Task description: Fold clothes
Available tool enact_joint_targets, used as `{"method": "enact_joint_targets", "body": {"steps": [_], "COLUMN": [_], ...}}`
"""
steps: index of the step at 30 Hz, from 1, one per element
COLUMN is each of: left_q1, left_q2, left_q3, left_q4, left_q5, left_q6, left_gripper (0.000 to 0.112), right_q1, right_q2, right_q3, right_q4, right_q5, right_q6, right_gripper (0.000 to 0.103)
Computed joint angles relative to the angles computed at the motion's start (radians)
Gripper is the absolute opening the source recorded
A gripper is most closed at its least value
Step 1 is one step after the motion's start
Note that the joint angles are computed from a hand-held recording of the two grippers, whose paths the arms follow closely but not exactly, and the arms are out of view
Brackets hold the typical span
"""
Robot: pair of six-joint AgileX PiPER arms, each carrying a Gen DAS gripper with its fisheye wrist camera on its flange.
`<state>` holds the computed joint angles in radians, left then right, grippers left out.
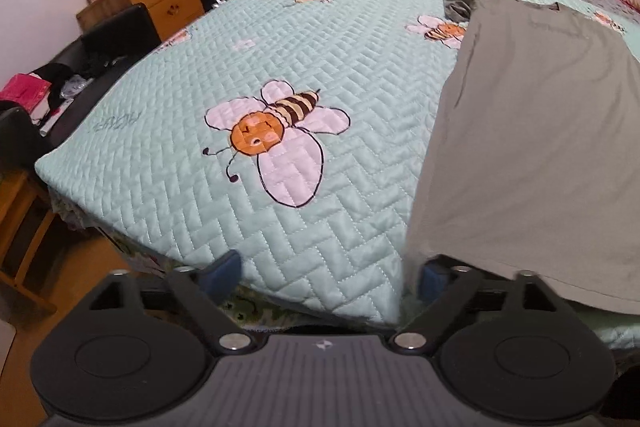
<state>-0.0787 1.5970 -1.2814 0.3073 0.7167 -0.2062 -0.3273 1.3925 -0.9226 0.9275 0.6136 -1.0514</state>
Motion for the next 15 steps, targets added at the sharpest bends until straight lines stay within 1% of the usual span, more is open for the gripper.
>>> {"method": "enact_joint_targets", "body": {"steps": [3, 4, 5, 11, 15], "left_q1": [0.026, 0.035, 0.046, 0.095, 0.198], "left_q2": [0.018, 0.024, 0.029, 0.046, 0.092], "left_q3": [-0.027, -0.034, -0.042, -0.081, -0.159], "left_q4": [-0.048, -0.06, -0.076, -0.217, -0.437], "left_q5": [0.03, 0.039, 0.05, 0.102, 0.18], "left_q6": [0.058, 0.066, 0.073, 0.252, 0.384], "left_gripper": [0.096, 0.099, 0.1, 0.1, 0.101], "right_q1": [0.035, 0.04, 0.037, -0.004, -0.018], "right_q2": [0.05, 0.065, 0.077, 0.141, 0.197], "right_q3": [-0.028, -0.037, -0.046, -0.076, -0.11], "right_q4": [-0.022, -0.029, -0.032, 0.049, 0.12], "right_q5": [-0.038, -0.041, -0.033, 0.074, 0.134], "right_q6": [0.035, 0.048, 0.057, 0.028, 0.013], "right_gripper": [0.052, 0.052, 0.052, 0.052, 0.053]}}
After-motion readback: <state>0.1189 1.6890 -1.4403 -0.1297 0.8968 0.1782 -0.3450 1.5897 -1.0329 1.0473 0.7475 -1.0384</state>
